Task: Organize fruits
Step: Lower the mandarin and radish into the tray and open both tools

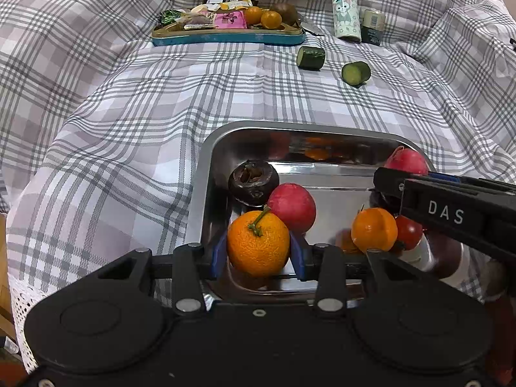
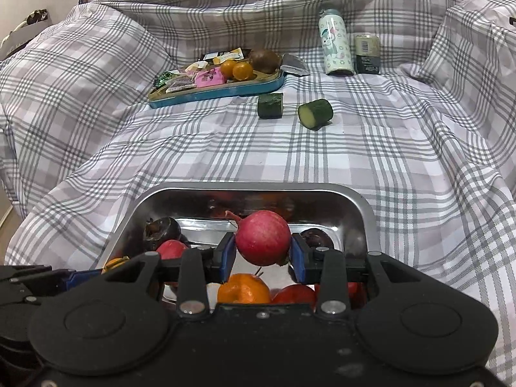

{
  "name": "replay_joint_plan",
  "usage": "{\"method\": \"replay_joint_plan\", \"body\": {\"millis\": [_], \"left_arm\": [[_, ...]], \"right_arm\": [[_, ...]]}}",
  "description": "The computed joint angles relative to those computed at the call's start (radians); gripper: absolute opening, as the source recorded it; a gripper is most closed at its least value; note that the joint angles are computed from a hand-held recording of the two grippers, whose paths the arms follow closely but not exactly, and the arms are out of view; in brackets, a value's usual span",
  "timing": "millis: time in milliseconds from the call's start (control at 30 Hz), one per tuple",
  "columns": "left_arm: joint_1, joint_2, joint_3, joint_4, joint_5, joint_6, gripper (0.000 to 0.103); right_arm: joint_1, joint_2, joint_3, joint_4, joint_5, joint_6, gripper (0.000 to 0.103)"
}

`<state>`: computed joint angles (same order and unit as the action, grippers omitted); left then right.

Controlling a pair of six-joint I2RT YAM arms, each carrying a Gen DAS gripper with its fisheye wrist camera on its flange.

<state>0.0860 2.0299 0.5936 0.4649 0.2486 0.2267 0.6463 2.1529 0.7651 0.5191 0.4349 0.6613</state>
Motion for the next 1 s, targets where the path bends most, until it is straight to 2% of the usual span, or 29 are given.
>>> {"method": "replay_joint_plan", "body": {"millis": [267, 1000], "left_arm": [[0.014, -0.024, -0.018, 0.011, 0.029, -0.004, 0.048], [0.007, -0.058, -0.042, 0.039, 0.013, -0.012, 0.048]], "right_arm": [[-0.005, -0.003, 0.005, -0.001, -0.012, -0.017, 0.040], [0.008, -0.019, -0.025, 0.010, 0.008, 0.009, 0.040]]}}
